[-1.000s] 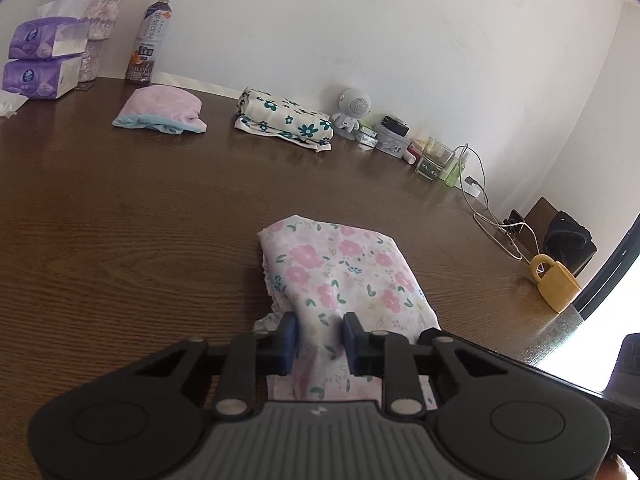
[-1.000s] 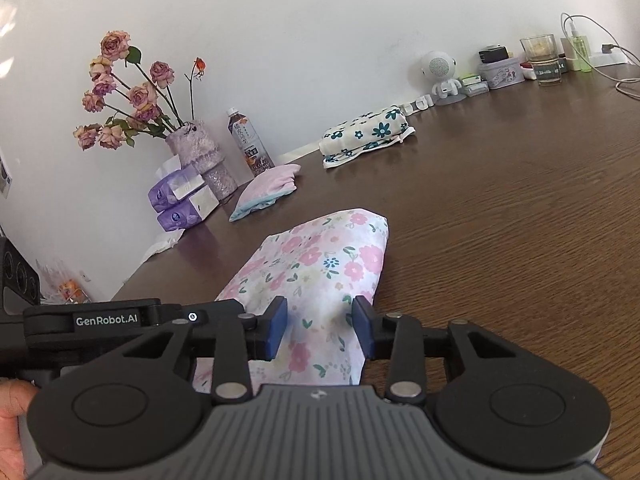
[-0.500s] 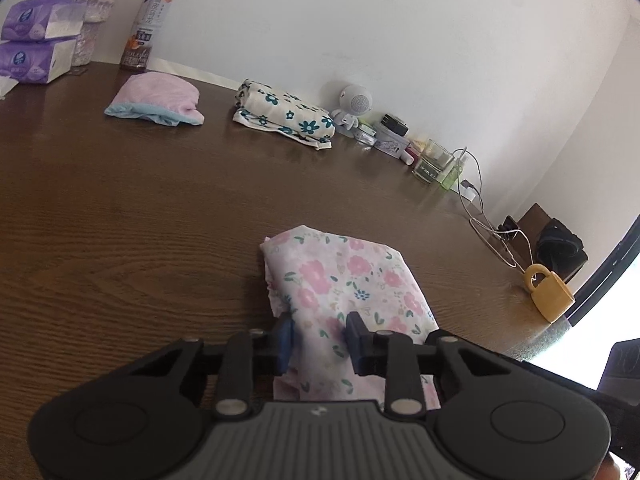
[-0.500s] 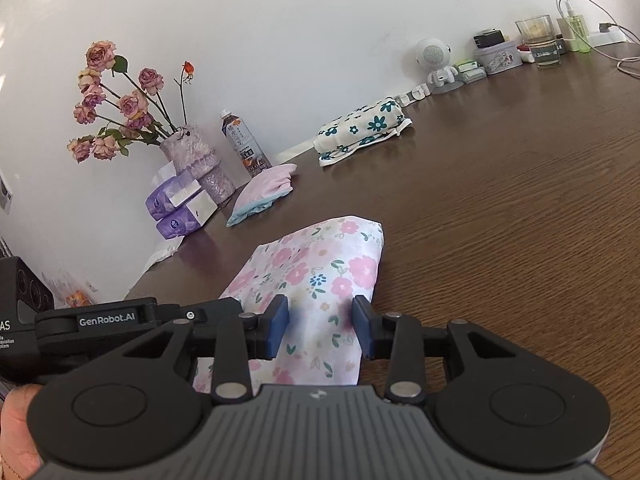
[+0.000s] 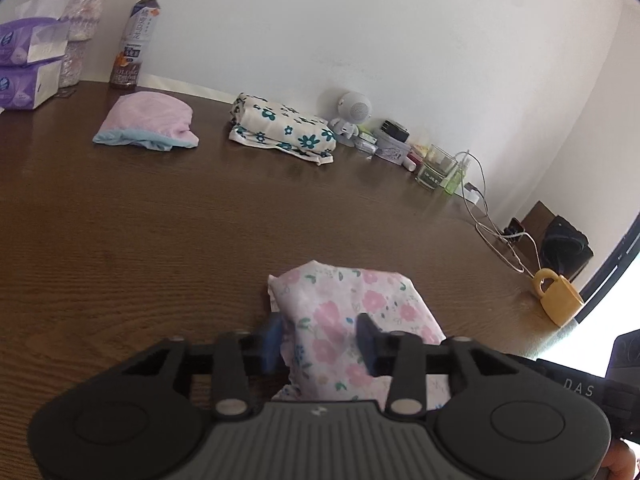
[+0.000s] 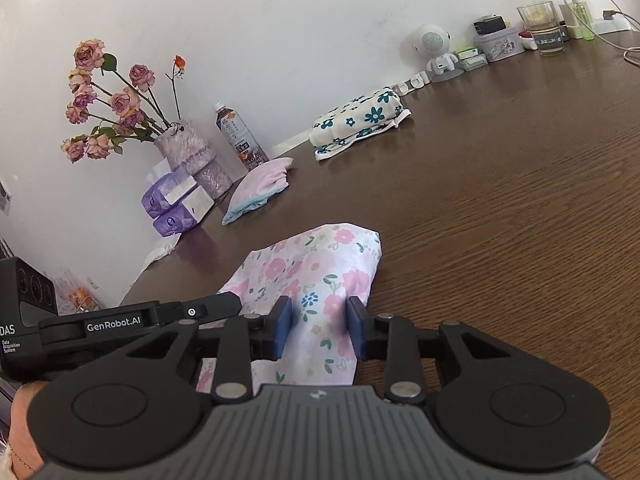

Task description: Fold clothes

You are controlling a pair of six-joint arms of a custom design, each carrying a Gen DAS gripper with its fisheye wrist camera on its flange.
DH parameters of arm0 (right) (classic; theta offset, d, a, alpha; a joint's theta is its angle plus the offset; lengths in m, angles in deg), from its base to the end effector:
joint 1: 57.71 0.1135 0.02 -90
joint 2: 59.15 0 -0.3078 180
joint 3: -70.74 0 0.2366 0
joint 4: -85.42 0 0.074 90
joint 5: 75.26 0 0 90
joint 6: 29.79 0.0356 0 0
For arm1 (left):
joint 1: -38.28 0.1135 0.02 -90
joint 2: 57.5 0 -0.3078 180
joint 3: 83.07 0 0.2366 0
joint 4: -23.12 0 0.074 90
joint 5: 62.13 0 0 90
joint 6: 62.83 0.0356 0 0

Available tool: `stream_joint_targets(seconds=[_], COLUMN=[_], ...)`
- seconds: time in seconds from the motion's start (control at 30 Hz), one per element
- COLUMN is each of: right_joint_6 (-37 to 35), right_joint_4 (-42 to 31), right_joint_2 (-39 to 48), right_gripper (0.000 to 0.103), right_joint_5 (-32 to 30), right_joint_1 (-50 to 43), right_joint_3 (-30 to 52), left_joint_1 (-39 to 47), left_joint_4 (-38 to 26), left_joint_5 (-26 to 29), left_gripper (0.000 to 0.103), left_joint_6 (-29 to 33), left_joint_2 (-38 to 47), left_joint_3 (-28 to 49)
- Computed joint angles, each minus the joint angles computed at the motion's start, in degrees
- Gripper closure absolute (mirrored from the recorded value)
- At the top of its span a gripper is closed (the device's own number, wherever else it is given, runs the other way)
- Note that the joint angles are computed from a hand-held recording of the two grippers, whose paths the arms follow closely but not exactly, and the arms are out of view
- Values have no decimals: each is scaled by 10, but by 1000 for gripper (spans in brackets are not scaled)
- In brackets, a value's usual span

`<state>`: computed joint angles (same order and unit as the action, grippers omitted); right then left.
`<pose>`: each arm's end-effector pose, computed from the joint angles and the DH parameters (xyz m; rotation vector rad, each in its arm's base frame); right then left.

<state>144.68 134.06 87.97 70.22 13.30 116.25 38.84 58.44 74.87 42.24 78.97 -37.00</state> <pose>0.1213 0.2624 -0.0263 0.5952 1.9816 0.4393 0.2980 -0.0231 0.0083 0.6010 2.2364 -0.8902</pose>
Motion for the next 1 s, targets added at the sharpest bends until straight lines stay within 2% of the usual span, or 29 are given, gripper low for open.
stream_joint_targets(seconds=[0.07, 0.13, 0.17, 0.2, 0.23, 0.27, 0.3, 0.37, 0.4, 0.43, 0.5, 0.57, 0.63, 0.67, 0.77, 0.8, 0.83, 0.87, 0.93, 1.0], right_joint_6=[-6, -18, -25, -34, -41, -48, -53, -59, -60, -62, -64, -74, -87, -93, -101, -100, -97, -91, -87, -83], right_joint_4=[40, 57, 63, 75, 85, 91, 92, 107, 120, 134, 154, 169, 163, 157, 183, 183, 183, 190, 214, 214], right_joint_2=[4, 5, 6, 10, 15, 19, 21, 25, 28, 31, 33, 32, 29, 29, 45, 46, 47, 48, 51, 45], right_gripper=[60, 58, 58, 58, 58, 60, 69, 70, 70, 66, 60, 60, 60, 60, 75, 75, 74, 72, 60, 58], right_joint_5=[-3, -11, -18, -31, -44, -55, -58, -62, -62, -62, -63, -68, -89, -101, -135, -134, -132, -124, -107, -84], right_joint_1=[-14, -32, -42, -52, -61, -68, -69, -74, -77, -81, -91, -109, -129, -140, -158, -157, -156, -151, -137, -113], right_joint_3=[-15, -20, -20, -19, -17, -13, -10, -13, -18, -22, -31, -38, -32, -28, -21, -20, -20, -24, -38, -50], left_joint_1=[-8, -17, -18, -19, -19, -20, -20, -24, -26, -28, -33, -39, -43, -41, -30, -26, -20, -13, 4, 23], left_joint_4=[-4, -30, -41, -51, -61, -59, -51, -44, -41, -31, -23, -30, -47, -59, -72, -76, -70, -58, -67, -105], left_joint_5=[-6, -13, -9, 0, 8, 11, 12, 5, 2, 0, -8, -16, -14, -8, 5, 9, 12, 15, 26, 45], left_gripper=[46, 54, 61, 82, 87, 87, 86, 72, 54, 48, 49, 53, 82, 83, 77, 65, 56, 54, 53, 53], left_joint_6=[-29, -44, -42, -35, -28, -28, -30, -48, -61, -74, -97, -114, -118, -120, -133, -138, -138, -135, -100, -48], left_joint_2=[5, 10, 12, 14, 17, 17, 17, 16, 16, 18, 23, 30, 37, 41, 42, 42, 40, 37, 25, 13], left_joint_3=[17, 40, 47, 53, 60, 60, 57, 59, 62, 64, 73, 90, 108, 116, 122, 123, 117, 107, 90, 80])
